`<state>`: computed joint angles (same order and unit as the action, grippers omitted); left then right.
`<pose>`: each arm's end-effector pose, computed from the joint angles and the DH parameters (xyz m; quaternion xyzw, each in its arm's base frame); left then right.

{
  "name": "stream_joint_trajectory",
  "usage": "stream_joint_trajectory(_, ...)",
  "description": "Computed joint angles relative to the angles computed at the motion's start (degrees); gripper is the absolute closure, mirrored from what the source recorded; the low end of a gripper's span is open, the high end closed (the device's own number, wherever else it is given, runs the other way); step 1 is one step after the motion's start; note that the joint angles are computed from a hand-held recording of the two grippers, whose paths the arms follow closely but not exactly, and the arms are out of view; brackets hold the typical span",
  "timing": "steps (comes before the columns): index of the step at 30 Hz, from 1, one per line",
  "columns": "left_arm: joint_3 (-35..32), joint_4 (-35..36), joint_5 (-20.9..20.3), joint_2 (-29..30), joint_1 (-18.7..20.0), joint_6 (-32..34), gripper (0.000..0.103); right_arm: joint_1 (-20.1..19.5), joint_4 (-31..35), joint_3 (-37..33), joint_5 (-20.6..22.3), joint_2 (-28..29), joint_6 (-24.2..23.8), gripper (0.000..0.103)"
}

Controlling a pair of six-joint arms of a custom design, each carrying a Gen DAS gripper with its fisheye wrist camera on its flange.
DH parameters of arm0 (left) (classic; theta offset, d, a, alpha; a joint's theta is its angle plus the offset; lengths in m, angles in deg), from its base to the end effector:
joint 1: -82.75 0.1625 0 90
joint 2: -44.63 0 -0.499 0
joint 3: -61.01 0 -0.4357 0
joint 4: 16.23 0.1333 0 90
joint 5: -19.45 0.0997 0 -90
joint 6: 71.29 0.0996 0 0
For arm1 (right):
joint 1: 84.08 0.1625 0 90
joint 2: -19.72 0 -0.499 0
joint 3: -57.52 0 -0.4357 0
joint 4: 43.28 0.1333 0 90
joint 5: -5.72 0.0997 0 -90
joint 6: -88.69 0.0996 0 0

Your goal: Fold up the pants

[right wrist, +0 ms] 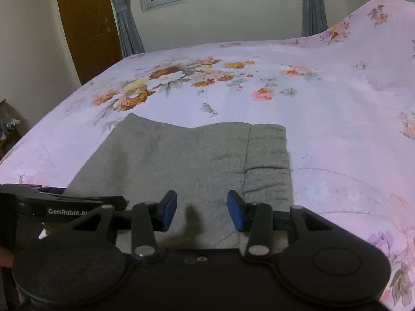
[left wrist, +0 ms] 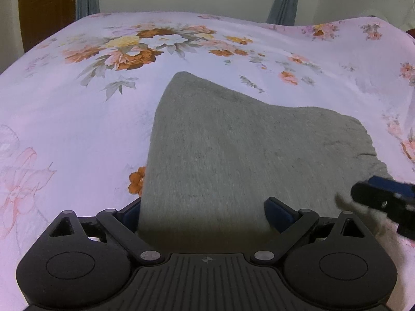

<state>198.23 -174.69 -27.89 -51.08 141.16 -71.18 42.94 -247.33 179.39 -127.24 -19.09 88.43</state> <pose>-0.0378 -0.4448 0.3502 0.1659 0.8946 -0.3049 0.2816 0.3921 -0.4113 0.0316 0.1939 -0.8810 0.3472 0.2565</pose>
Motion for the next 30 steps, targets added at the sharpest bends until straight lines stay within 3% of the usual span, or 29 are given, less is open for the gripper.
stream_joint_trajectory(6,0.86,0.63,0.67,-1.37,-0.87,-0.64,0.007,0.25,0.55,0.45,-0.13,-0.34,0.2,0.059)
stream_joint_trajectory(10,1.19,1.0,1.65,-2.24,-1.9,-0.38,0.007,0.39,-0.35,1.2,0.29,-1.65,0.85,0.041)
stream_joint_trajectory(13,0.92,1.68,1.46,-2.99,-2.13,0.33,0.007,-0.04,-1.52,2.5,0.71,-2.77,1.45,0.039)
stream_joint_trajectory(18,-0.9,3.81,-0.29,-3.79,-0.11,0.72,0.007,-1.75,-1.67,4.43,1.67,-4.79,2.27,0.039)
stream_joint_trajectory(19,-1.34,4.24,-1.06,-3.71,0.51,0.48,0.007,-2.27,-1.41,4.7,2.4,-5.25,2.67,0.036)
stream_joint_trajectory(20,-1.99,5.05,-1.94,-3.62,1.27,0.35,0.007,-2.4,-1.05,4.65,2.01,-5.37,2.92,0.026)
stream_joint_trajectory(22,-2.54,5.29,-2.63,-3.44,2.11,0.34,0.007,-3.14,-0.45,4.93,2.22,-5.99,3.71,0.025)
stream_joint_trajectory(25,-3.69,6.31,-5.19,-3.1,3.74,0.61,0.007,-5.55,1.77,6.31,5.71,-7.89,6.7,0.025)
stream_joint_trajectory(30,-6.58,9.66,-11.85,-2.03,7.81,-0.04,0.007,-12.75,4.03,9.25,20.07,-11.46,13.01,0.022)
